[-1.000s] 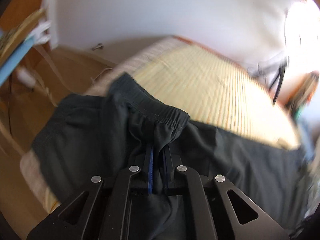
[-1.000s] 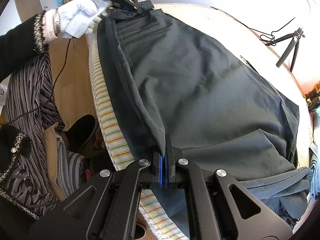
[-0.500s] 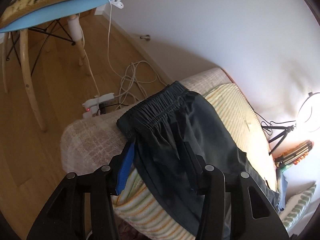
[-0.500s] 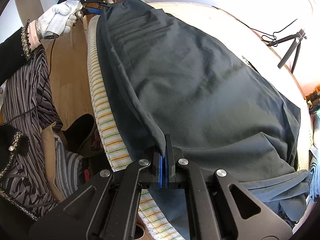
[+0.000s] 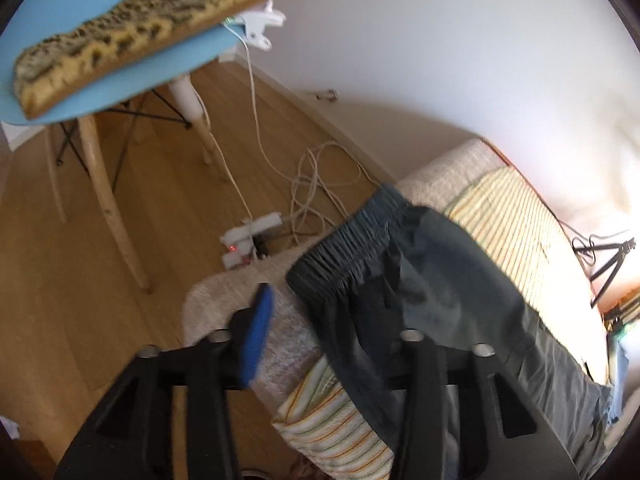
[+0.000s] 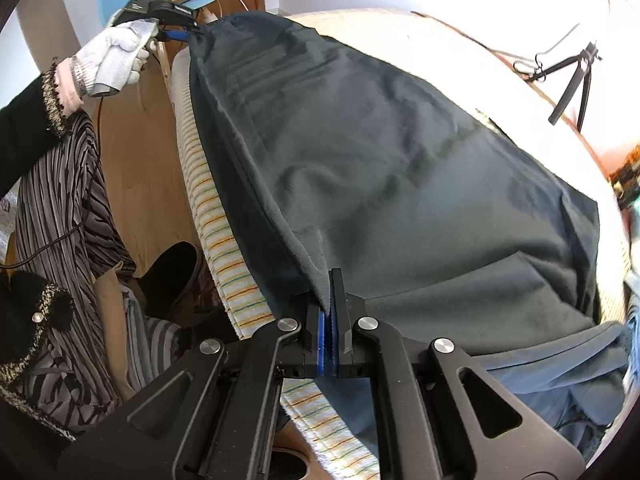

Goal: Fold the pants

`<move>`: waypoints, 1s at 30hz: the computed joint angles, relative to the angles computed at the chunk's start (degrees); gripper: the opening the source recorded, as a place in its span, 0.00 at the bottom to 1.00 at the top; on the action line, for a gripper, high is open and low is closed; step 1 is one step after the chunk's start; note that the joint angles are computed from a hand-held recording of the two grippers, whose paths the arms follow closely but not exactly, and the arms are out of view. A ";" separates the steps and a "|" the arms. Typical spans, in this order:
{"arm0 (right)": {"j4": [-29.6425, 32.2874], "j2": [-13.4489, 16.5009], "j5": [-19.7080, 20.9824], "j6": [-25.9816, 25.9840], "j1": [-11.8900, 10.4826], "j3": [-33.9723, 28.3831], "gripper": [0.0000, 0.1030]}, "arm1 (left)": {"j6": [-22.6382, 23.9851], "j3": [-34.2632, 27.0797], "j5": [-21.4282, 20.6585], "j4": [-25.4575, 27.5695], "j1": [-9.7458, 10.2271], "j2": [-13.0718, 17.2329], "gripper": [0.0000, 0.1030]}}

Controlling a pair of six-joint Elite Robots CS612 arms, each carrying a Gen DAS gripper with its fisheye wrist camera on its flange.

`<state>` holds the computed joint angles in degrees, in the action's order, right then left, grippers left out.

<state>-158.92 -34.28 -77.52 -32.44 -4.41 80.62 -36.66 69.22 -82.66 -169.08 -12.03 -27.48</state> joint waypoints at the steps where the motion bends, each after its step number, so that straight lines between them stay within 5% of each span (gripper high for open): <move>1: -0.63 -0.08 0.42 1.01 -0.10 0.27 0.06 | -0.19 0.20 0.65 -0.26 -0.04 -0.27 0.47; 5: -3.44 -0.93 3.41 6.43 -0.98 1.91 0.15 | 1.19 0.60 0.61 -1.19 -0.19 -1.34 0.51; 10: -11.49 -2.71 4.71 14.38 -2.44 5.77 0.42 | 6.43 0.78 -6.69 -4.62 -1.26 -2.29 0.56; 18: -20.40 -6.20 -0.81 26.05 -4.98 12.83 0.44 | 13.90 -2.72 -21.15 -5.64 -4.72 -1.42 0.61; 24: -25.69 -8.54 -6.08 33.99 -7.09 17.99 0.57 | 18.27 -8.00 -31.48 -0.24 -7.58 0.73 0.61; 30: -29.26 -10.78 -12.42 40.34 -9.26 22.74 0.66 | 26.04 -13.87 -39.56 10.56 -11.28 2.86 0.61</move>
